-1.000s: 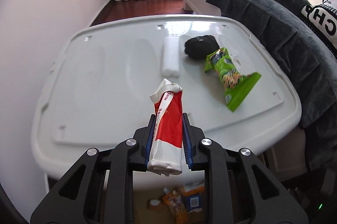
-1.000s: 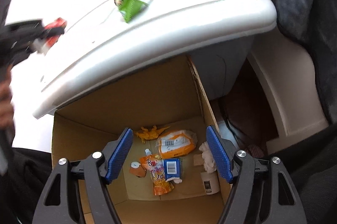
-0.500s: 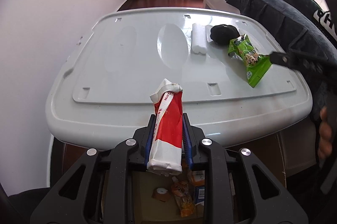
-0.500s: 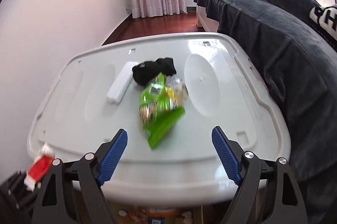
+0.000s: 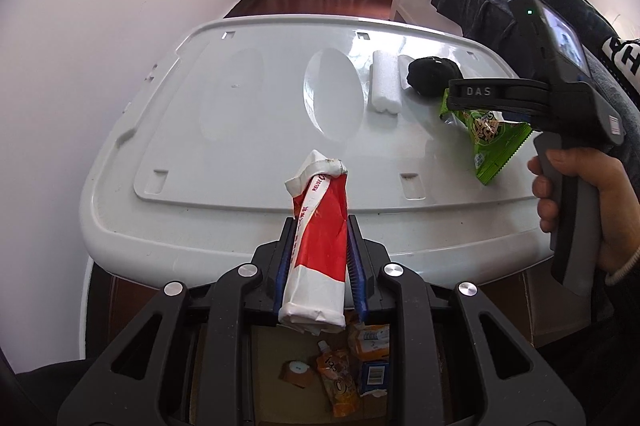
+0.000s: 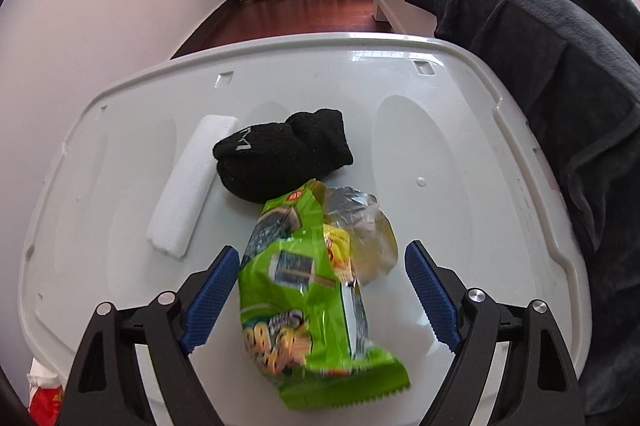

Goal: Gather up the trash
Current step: 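Grasp the red-white wrapper with the left tool while the right tool grasps the green snack bag, then lower the wrapper and green snack bag into the cardboard box, open both tools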

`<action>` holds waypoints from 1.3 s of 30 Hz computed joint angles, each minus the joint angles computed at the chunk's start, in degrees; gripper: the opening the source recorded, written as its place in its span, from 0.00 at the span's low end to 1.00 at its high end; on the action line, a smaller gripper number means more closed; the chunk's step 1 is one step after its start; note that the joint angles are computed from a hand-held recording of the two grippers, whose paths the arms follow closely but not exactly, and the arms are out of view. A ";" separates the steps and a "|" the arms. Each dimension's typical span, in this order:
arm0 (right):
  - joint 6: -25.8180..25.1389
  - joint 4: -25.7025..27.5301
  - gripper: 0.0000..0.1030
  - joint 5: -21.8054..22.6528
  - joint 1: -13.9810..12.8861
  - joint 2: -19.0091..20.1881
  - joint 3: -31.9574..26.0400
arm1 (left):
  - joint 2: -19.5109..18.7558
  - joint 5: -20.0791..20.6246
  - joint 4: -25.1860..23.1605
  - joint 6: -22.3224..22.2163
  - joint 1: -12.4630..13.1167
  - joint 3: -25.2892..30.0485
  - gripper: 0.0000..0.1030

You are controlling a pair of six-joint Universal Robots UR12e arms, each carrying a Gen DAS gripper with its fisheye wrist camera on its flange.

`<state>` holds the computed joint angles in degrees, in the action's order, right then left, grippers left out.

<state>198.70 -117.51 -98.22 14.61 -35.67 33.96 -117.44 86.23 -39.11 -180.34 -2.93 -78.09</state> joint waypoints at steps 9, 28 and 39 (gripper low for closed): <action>-3.29 2.04 0.57 -1.16 0.54 1.64 -1.75 | -0.27 -0.02 -0.34 0.17 -0.14 0.42 0.23; -1.80 -11.88 0.22 -0.25 0.99 -8.70 15.78 | 0.29 -0.54 3.71 -0.03 -0.34 -1.31 0.23; 3.42 -24.94 0.23 8.61 1.35 -22.49 37.58 | 2.58 -1.85 6.19 2.16 -0.21 -5.06 0.23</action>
<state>202.12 -142.45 -89.61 15.96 -58.15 71.54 -114.86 84.39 -32.91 -178.18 -3.13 -83.15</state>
